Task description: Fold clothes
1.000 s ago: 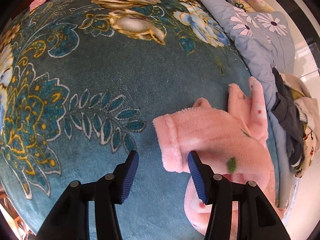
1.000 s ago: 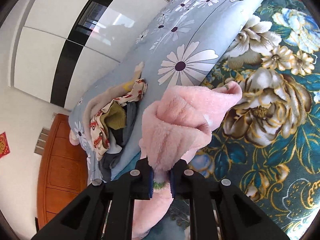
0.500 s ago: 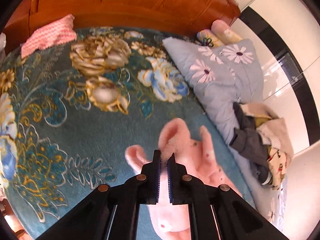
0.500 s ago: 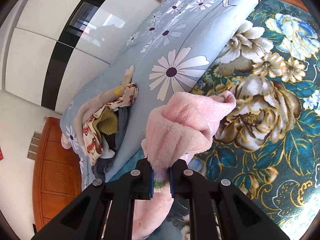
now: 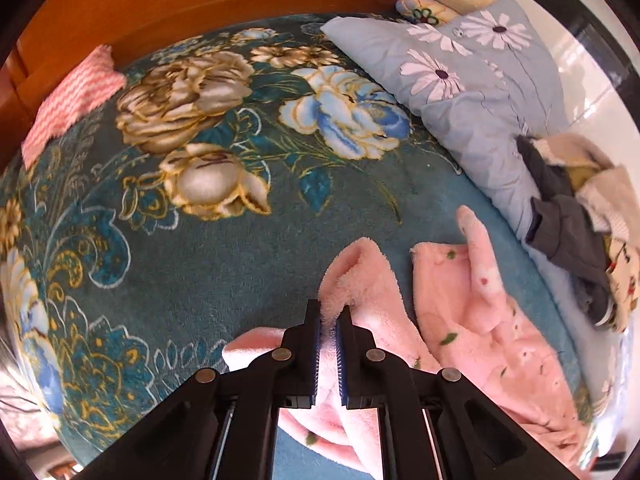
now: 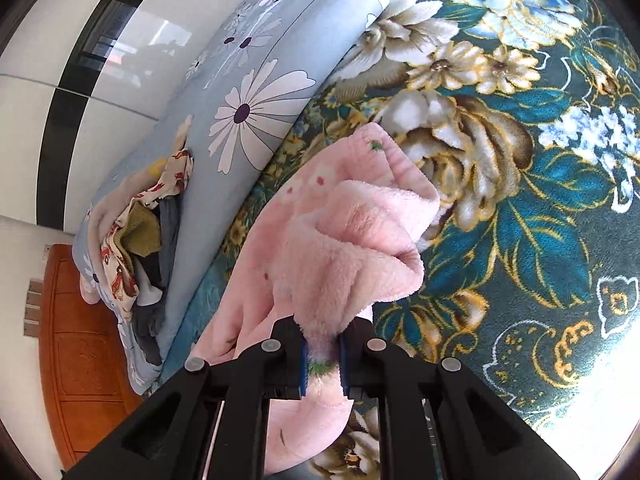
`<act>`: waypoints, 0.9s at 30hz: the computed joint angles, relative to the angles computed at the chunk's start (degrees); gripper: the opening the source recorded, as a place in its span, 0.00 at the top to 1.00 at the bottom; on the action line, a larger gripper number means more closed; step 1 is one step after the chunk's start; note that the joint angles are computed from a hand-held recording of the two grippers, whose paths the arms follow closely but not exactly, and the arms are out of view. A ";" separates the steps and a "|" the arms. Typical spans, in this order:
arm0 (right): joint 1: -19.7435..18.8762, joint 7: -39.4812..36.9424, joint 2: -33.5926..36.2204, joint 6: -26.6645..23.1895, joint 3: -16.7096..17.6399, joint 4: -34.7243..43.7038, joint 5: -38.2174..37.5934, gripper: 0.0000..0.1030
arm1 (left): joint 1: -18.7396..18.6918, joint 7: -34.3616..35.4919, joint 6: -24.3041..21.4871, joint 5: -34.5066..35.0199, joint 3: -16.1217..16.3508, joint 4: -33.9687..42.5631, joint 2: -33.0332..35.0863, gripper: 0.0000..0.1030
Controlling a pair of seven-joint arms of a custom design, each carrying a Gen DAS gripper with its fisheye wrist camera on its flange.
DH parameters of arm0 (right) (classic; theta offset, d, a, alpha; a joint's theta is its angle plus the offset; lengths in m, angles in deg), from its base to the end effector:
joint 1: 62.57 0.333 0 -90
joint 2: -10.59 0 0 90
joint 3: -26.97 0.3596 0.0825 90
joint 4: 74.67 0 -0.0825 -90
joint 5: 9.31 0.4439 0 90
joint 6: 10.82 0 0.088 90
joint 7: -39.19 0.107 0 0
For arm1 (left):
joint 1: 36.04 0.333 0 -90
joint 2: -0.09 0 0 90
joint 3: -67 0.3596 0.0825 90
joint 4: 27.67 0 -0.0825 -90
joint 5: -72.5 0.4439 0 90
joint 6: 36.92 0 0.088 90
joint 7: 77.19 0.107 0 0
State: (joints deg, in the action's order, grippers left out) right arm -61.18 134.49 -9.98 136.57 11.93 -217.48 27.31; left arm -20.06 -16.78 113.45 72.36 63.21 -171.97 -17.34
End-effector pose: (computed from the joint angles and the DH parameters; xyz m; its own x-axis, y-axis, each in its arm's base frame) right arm 0.4783 -0.1303 0.4624 -0.5431 -0.5968 -0.5906 -0.6363 0.7515 -0.1743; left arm 0.4879 0.1049 0.4371 0.6305 -0.7548 0.1811 -0.6738 -0.6480 -0.3550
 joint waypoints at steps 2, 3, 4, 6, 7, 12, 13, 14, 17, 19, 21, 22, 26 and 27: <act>0.75 -1.11 0.88 1.27 -0.06 2.06 0.97 0.88 | -0.45 0.74 1.58 -1.73 0.83 1.65 1.44 0.93; 1.11 -1.73 1.36 1.90 -0.09 3.13 1.51 0.88 | -0.70 0.94 2.81 -3.04 1.27 2.07 1.89 0.93; 1.50 -2.19 1.96 2.94 0.05 4.03 2.22 0.88 | -0.55 0.69 3.68 -3.46 1.35 2.64 2.61 0.92; 2.39 -2.96 3.33 5.56 0.50 5.68 3.87 0.88 | -1.27 3.05 3.72 -4.95 2.07 3.80 4.22 0.89; 2.18 -2.23 4.48 5.60 1.09 6.53 2.95 0.88 | -2.29 6.05 3.07 -7.15 2.98 4.33 5.01 0.85; -0.83 4.31 10.72 -0.44 4.20 9.70 -5.72 0.88 | -4.04 13.55 6.99 -17.15 4.83 -2.44 1.66 0.58; -1.08 4.29 11.09 -0.36 4.53 9.58 -5.81 0.88 | -3.65 12.88 7.64 -18.01 4.59 -4.38 0.62 0.56; -1.22 3.88 11.27 0.01 4.80 9.43 -5.71 0.85 | -3.24 11.89 7.99 -18.78 4.35 -6.23 -0.31 0.56; -0.73 -0.86 10.67 0.53 4.55 8.80 -2.34 0.77 | -5.62 13.96 8.51 -26.14 6.37 -9.60 -0.45 0.57; -0.10 -5.57 9.64 0.16 4.03 8.28 1.28 0.57 | -7.45 15.50 11.23 -31.43 6.88 -10.97 0.09 0.58; 0.44 -9.64 7.61 0.17 3.61 7.09 3.93 0.48 | -11.21 19.15 15.53 -39.21 8.62 -11.47 0.50 0.58; 0.50 -10.90 6.42 0.39 3.38 6.24 4.56 0.48 | -13.79 22.23 16.41 -44.53 10.34 -10.91 1.13 0.58; -0.17 -11.15 1.16 3.94 1.97 1.07 5.35 0.48 | -9.31 16.30 17.76 -38.75 3.99 -9.01 4.14 0.69; -0.79 -9.61 0.08 5.18 1.75 -0.41 4.64 0.48 | -6.42 11.45 17.73 -32.68 1.19 -8.84 4.58 0.80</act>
